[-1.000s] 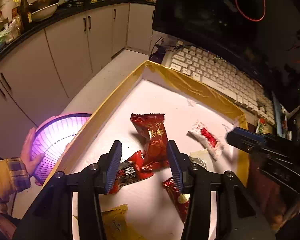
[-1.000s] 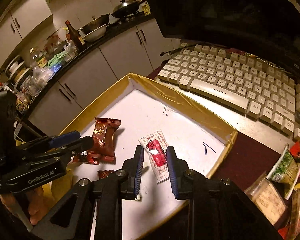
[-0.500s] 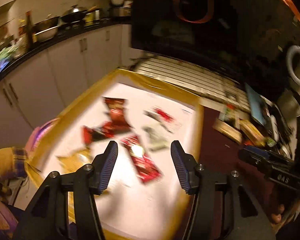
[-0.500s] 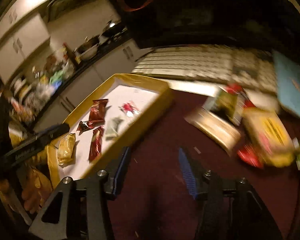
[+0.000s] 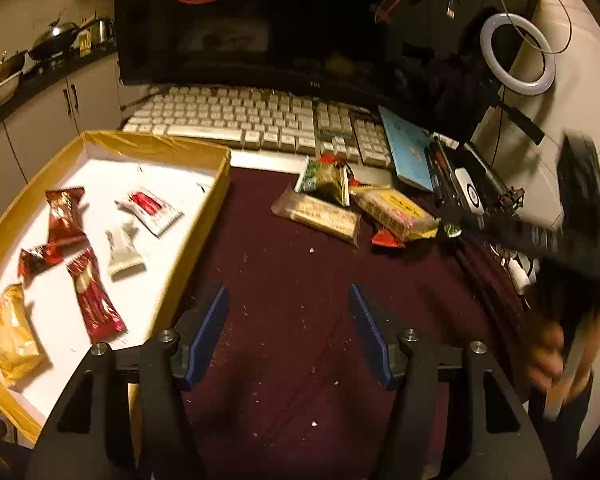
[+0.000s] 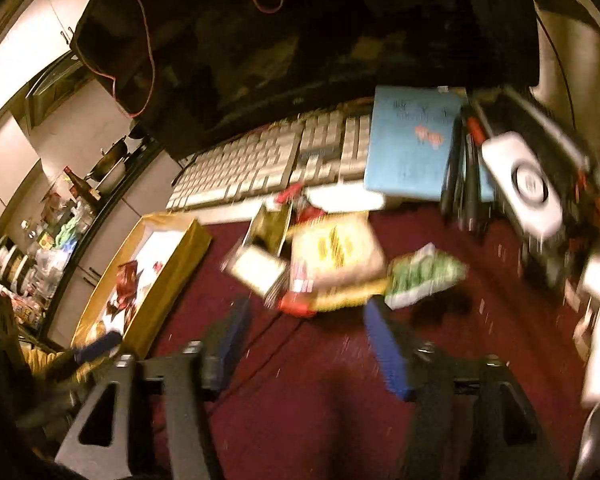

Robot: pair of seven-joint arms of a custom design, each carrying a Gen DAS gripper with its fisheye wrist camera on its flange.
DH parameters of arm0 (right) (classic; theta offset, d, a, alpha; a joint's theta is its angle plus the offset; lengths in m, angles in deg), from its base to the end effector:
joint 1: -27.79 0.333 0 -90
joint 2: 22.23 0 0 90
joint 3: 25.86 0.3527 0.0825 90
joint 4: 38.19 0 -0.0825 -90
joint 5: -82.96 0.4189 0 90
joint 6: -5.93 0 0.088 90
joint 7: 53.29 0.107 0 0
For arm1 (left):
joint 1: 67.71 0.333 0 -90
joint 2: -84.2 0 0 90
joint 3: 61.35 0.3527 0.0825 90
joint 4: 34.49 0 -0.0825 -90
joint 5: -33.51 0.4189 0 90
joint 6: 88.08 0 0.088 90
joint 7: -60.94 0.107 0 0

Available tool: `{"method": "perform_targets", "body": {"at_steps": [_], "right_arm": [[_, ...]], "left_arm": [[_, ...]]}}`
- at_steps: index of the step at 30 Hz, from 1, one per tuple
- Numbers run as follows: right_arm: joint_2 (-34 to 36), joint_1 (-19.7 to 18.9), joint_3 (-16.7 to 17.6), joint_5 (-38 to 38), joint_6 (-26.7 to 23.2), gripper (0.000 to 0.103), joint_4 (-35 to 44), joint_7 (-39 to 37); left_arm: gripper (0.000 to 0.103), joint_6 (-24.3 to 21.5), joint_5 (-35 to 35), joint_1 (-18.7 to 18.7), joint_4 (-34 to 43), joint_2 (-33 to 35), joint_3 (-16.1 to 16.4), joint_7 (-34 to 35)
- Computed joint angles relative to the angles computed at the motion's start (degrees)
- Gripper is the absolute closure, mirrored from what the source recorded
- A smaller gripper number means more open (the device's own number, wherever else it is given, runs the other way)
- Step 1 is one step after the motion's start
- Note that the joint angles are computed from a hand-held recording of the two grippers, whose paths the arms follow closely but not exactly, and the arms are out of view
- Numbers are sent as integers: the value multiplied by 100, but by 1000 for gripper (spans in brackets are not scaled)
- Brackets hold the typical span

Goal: Organize snacks
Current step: 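Grasp the large yellow egg-yolk cracker pack with the right tool while the left grasps a red candy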

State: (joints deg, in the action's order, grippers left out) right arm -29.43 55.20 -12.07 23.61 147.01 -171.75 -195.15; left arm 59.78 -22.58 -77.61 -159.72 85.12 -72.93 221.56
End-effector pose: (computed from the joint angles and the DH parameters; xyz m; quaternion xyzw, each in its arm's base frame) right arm 0.4015 0.3554 0.4277 -0.3664 0.8473 -0.2183 0.3165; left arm 0.5562 -0.2028 0.4308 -0.3282 0.8724 -0.3597 0.0429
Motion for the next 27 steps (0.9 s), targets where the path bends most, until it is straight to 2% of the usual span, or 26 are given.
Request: {"method": "perform_targets", "body": {"at_steps": [1,3,5,8,10,13,14,16,18,20,23,27], "right_arm": [[62,-36,-136,424,58,26,63,-485],[176,-146,-258,608,189,26,151,-833],[365,-278,-430,916,546,28,230,-1416],[661,-383,-548,1515,717,28,306,-2074],[845,-391,-578,1703,858,26,361,-2242],[1064,-226,-523,1696,292,26,714,-2554],[1133,-165,-516,1700,136,31,819,-2606],[1239,-35,-507,1715,-209,33,1014,-2683],[1214,116,-491,1588,-512,33,1098,-2489],[1027,230,-491,1020,-518,33,948,-1838],[501,358,-315,-104,-604,33,453,-266],[19,387,12,-325,-988,33,-110,1162]], "left_arm": [[42,-29,99,1,4,20,6,-120],[42,-79,142,11,-28,14,13,-221],[42,-135,272,22,-40,34,21,-369],[42,-159,320,33,-86,25,19,-385],[41,-129,301,39,-102,32,21,-378],[40,-194,390,50,-54,92,21,-469],[40,-187,426,49,-42,110,13,-505],[40,-175,450,50,-34,125,-1,-530],[40,-176,449,53,-40,119,-10,-527],[40,-191,430,59,-57,102,-9,-514],[40,-239,453,52,-46,111,-14,-562],[40,-368,477,8,-44,87,-58,-444]]}}
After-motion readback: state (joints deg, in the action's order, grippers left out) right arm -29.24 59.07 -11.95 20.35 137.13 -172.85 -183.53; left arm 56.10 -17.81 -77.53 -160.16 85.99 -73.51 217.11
